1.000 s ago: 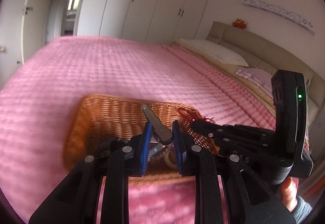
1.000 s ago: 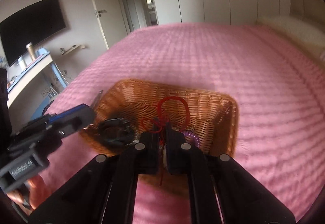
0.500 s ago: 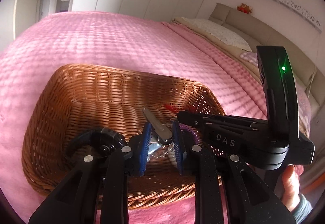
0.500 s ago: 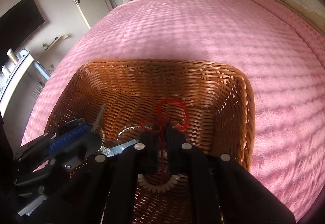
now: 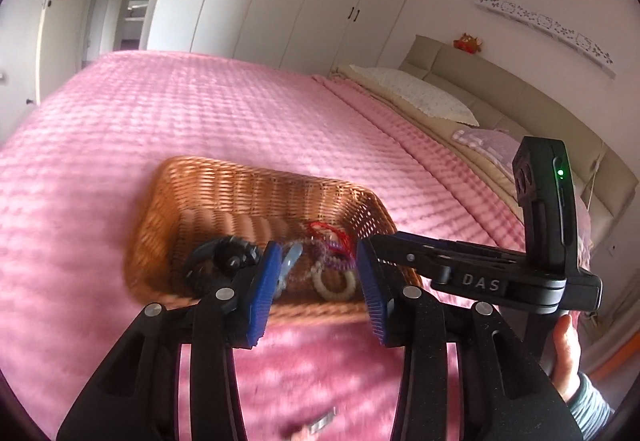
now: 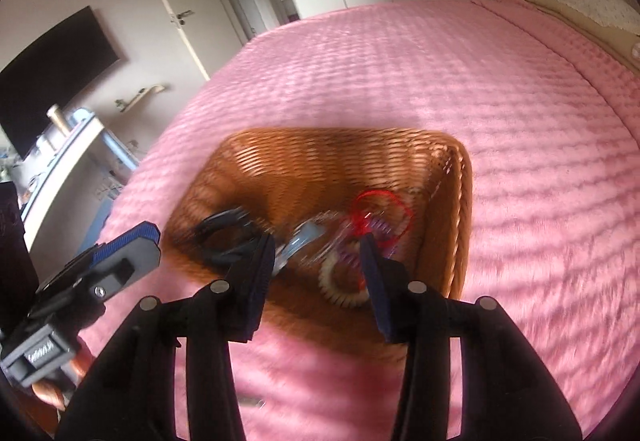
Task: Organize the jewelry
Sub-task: 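Carry the clipper and red cord into the wicker basket and open both tools, then grasp the key with the star charm with the right tool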
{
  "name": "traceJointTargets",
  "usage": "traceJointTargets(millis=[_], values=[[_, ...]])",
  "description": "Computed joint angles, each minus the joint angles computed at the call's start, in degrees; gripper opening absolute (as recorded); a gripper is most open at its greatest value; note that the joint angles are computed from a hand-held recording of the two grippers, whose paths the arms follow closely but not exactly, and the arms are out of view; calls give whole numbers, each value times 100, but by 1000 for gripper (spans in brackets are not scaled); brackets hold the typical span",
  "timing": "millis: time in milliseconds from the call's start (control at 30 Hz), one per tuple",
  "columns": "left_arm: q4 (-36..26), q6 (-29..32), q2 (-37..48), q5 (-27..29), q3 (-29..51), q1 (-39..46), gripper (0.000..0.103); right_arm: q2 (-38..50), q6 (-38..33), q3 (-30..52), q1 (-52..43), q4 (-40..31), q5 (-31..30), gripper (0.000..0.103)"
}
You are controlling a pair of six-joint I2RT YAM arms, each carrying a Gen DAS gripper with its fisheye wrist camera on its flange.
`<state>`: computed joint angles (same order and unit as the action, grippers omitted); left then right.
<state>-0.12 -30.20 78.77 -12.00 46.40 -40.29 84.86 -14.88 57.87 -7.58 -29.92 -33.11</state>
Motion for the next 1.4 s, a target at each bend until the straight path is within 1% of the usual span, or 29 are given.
traceJointTargets(millis=[133,200,300,333,367,467,533,600,667,767,800,867,900,967,1067,1133,1200,1267,1300,1333,1400], values=[[-409,-247,-957,-529,-561,-544,38,-905,-260,-759,-109,-263,-316,41],[-711,-530,-1456,-973,-881,-970,38,-1289,-341,-1157,-83,-321,-315,41],[-1180,-1041,-1978,-1474,-1262,-1507,38,-1745,-367,-1752,3,-380,-333,41],[-1375,-1328,-2128,-1697,-1418,-1768,38,-1844,-346,-1943,49,-370,-337,41],[-1480,-1514,-2218,-1814,-1529,-1920,38,-1921,-329,-2104,84,-367,-335,41],[-1799,-2323,-2490,-2146,-1963,-2516,38,-2055,-150,-2611,296,-282,-337,41],[-1901,-2818,-2528,-2211,-2217,-2794,38,-2040,-37,-2824,395,-226,-375,41],[-1938,-3154,-2534,-2235,-2393,-2980,38,-2016,160,-3008,542,-49,-339,41],[-1913,-3375,-2526,-2223,-2546,-3160,38,-1873,439,-3090,704,208,-216,41],[-1967,-3602,-2378,-2286,-2591,-3374,37,-1328,930,-3014,882,667,-216,41],[-1928,-3627,-2412,-2284,-2644,-3404,37,-1282,1089,-3059,958,833,-161,41],[-1864,-3700,-2430,-2292,-2736,-3452,37,-1205,1478,-3120,1224,1262,102,41],[-1833,-3730,-2429,-2283,-2786,-3460,37,-1117,1508,-3085,1238,1371,149,41],[-1727,-3793,-2395,-2222,-2878,-3467,37,-1068,1834,-3120,1663,1734,579,41],[-1623,-3814,-2370,-2163,-2931,-3507,37,-1083,2038,-3124,2083,1944,1079,41],[-1622,-3766,-2333,-2132,-2904,-3529,37,-1076,2205,-3104,2438,2017,1597,41],[-1669,-3756,-2191,-2063,-2824,-3532,37,-1139,2224,-3116,2788,2020,2145,40],[-1669,-3770,-2041,-1940,-2785,-3497,37,-1269,2123,-3192,3092,1986,2717,25],[-1686,-3832,-1977,-1919,-2768,-3539,37,-1410,1956,-3287,3062,1954,2737,23],[-1724,-3911,-1951,-1956,-2758,-3613,37,-1499,1824,-3348,2919,1918,2628,21],[-1874,-4195,-1876,-2122,-2691,-3895,37,-1843,1468,-3502,2483,1693,2338,21]])
